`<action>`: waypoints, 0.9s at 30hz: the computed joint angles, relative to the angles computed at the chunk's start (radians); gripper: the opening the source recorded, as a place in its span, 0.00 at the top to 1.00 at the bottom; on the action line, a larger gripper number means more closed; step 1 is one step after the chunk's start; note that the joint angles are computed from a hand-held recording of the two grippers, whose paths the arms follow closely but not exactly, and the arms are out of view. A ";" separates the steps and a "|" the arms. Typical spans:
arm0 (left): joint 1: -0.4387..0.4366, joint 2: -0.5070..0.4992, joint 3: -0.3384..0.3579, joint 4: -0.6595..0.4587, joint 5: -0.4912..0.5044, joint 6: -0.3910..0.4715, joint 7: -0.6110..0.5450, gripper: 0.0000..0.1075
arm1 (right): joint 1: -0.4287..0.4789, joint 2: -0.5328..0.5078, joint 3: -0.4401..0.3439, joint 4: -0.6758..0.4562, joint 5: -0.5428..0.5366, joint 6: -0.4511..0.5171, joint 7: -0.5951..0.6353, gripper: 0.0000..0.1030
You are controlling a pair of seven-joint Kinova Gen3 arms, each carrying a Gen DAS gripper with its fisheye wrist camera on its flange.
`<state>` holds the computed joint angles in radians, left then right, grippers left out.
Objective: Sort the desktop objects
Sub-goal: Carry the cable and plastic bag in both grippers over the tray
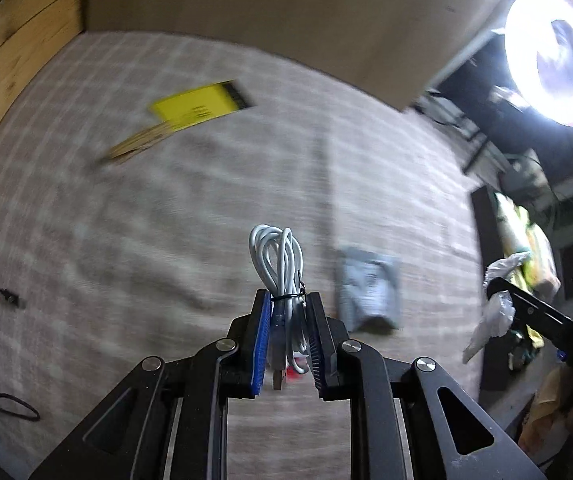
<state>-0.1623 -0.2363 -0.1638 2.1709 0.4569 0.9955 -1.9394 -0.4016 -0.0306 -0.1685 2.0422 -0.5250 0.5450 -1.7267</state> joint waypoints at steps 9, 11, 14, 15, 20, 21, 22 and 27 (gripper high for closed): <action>0.218 0.034 0.236 -0.134 0.021 -0.056 0.207 0.82 | 0.106 -0.304 0.124 0.132 0.064 0.128 -0.034 0.94; 0.278 0.074 0.285 -0.185 0.016 -0.081 0.258 0.82 | 0.145 -0.368 0.157 0.149 0.105 0.172 -0.049 0.94; 0.369 0.139 0.355 -0.268 -0.012 -0.117 0.342 0.82 | 0.194 -0.446 0.230 0.163 0.152 0.243 -0.038 0.94; 0.399 0.161 0.374 -0.300 -0.027 -0.126 0.373 0.82 | 0.217 -0.474 0.261 0.165 0.171 0.273 -0.030 0.94; 0.562 0.278 0.448 -0.459 -0.123 -0.157 0.512 0.82 | 0.322 -0.552 0.415 0.155 0.273 0.397 0.045 0.94; 0.593 0.305 0.457 -0.491 -0.145 -0.159 0.534 0.82 | 0.339 -0.552 0.441 0.152 0.287 0.409 0.063 0.94; 0.629 0.340 0.473 -0.534 -0.177 -0.163 0.567 0.82 | 0.359 -0.554 0.481 0.148 0.305 0.427 0.086 0.94; 0.776 0.467 0.479 -0.695 -0.272 -0.133 0.646 0.82 | 0.426 -0.536 0.623 0.134 0.335 0.464 0.194 0.94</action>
<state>0.6137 0.2306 0.3151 1.4764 0.1851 0.8623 -1.2938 0.0248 -0.5666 0.4546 2.1761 -0.1896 1.0091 -1.5324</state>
